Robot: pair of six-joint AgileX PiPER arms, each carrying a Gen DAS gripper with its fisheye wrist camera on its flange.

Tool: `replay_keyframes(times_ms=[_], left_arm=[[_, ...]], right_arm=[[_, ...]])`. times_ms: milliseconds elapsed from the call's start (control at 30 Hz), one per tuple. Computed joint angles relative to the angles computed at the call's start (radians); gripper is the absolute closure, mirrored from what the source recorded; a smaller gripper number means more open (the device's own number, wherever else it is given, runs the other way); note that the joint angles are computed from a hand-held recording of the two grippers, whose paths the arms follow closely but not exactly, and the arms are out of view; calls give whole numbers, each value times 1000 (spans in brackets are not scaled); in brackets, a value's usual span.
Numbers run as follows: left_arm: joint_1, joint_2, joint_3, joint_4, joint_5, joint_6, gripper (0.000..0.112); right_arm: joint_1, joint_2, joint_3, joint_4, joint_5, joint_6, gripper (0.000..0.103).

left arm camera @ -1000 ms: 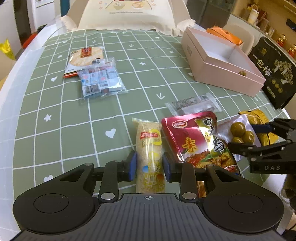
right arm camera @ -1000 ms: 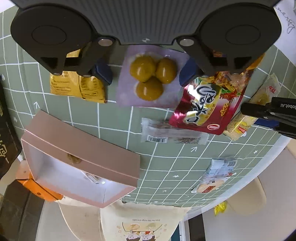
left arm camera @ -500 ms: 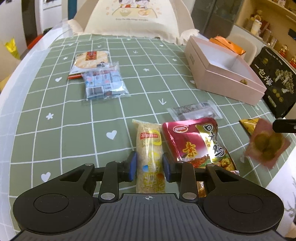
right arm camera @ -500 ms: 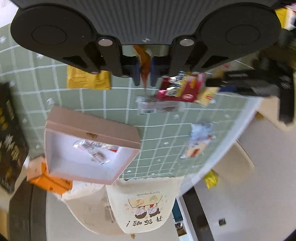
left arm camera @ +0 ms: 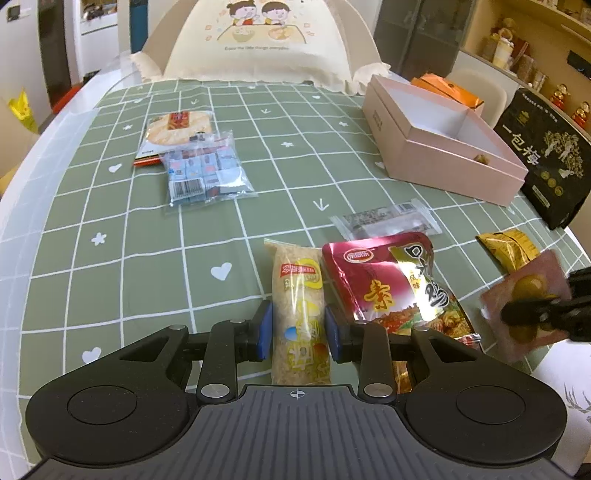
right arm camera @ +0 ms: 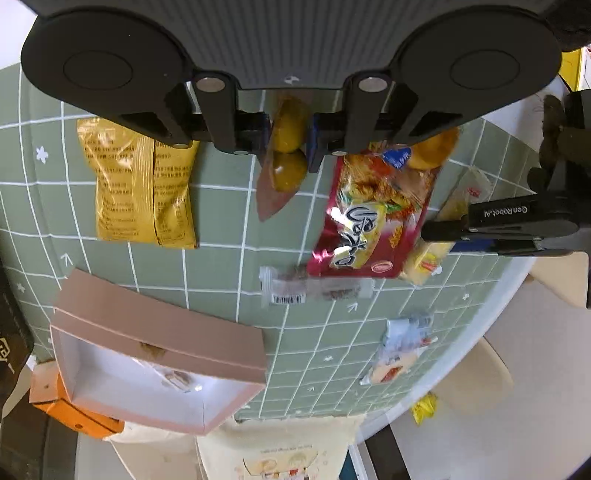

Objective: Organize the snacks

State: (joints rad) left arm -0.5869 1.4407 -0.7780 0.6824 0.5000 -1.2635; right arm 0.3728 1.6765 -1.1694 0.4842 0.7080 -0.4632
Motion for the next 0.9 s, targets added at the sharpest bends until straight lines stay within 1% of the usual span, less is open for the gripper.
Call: replay_keyframes(times_ms=[33, 67, 100, 133, 167, 200, 233, 267, 300, 333, 367, 400, 433, 467, 533, 567, 600, 633, 667, 700, 733, 767, 800, 833, 867, 900], left_arm=[[5, 3, -12, -23, 8, 4, 78], [3, -5, -9, -12, 4, -26, 79], [-12, -24, -3, 38, 8, -77, 79], [-26, -46, -11, 70, 28, -105, 79], [-27, -76, -23, 70, 30, -93, 79], [-9, -106, -50, 35, 0, -41, 79], [25, -117, -76, -21, -66, 45, 79], [51, -106, -119, -101, -111, 145, 79], [67, -71, -188, -183, -136, 245, 79], [79, -16, -279, -272, -151, 345, 78], [85, 43, -372, -348, -137, 445, 78], [97, 116, -472, -438, -145, 545, 78], [107, 189, -572, -535, -133, 645, 78], [119, 278, -672, -635, -149, 738, 78], [146, 466, -871, -835, -148, 908, 78], [163, 557, -971, -935, -129, 968, 78], [176, 636, -1071, -999, -86, 999, 78], [185, 696, -1134, -1024, -78, 1004, 80], [187, 724, -1156, -1009, -88, 971, 80], [189, 725, -1139, -997, -118, 951, 80], [194, 699, -1082, -1025, -160, 971, 80], [206, 672, -1035, -1093, -172, 1031, 80], [219, 635, -974, -1183, -183, 1127, 80], [228, 593, -903, -1232, -194, 1204, 80], [243, 558, -851, -1242, -193, 1241, 80], [253, 521, -780, -1211, -209, 1238, 80]], right_arm=[[-7, -8, -3, 11, 8, -5, 85], [-17, -19, -4, 30, 15, -23, 86], [-28, -35, -7, 46, 22, -38, 86], [-37, -53, -11, 52, 24, -43, 86], [-48, -67, -17, 57, 27, -47, 86], [-61, -83, -22, 61, 29, -49, 86], [-78, -96, -30, 65, 33, -45, 86], [-96, -104, -37, 71, 37, -40, 86], [-119, -107, -47, 83, 46, -34, 86], [-136, -107, -55, 93, 53, -28, 86], [-152, -108, -60, 105, 55, -23, 86], [-164, -112, -59, 113, 49, -18, 86], [-170, -118, -55, 108, 36, -2, 86], [-173, -124, -51, 99, 25, 18, 86], [-180, -145, -39, 90, 13, 34, 86], [-172, -146, -37, 80, 2, 45, 86], [-165, -153, -30, 64, -11, 54, 86], [-159, -158, -23, 42, -19, 69, 86], [-152, -156, -29, 9, -20, 97, 86], [-145, -155, -34, -36, -19, 135, 86], [-145, -157, -34, -63, -20, 157, 86], [-155, -160, -33, -77, -18, 169, 86], [-180, -164, -31, -59, -8, 155, 86], [-204, -160, -38, -33, 4, 141, 86], [-229, -149, -53, 0, 18, 125, 86], [-257, -126, -80, 43, 31, 105, 86]])
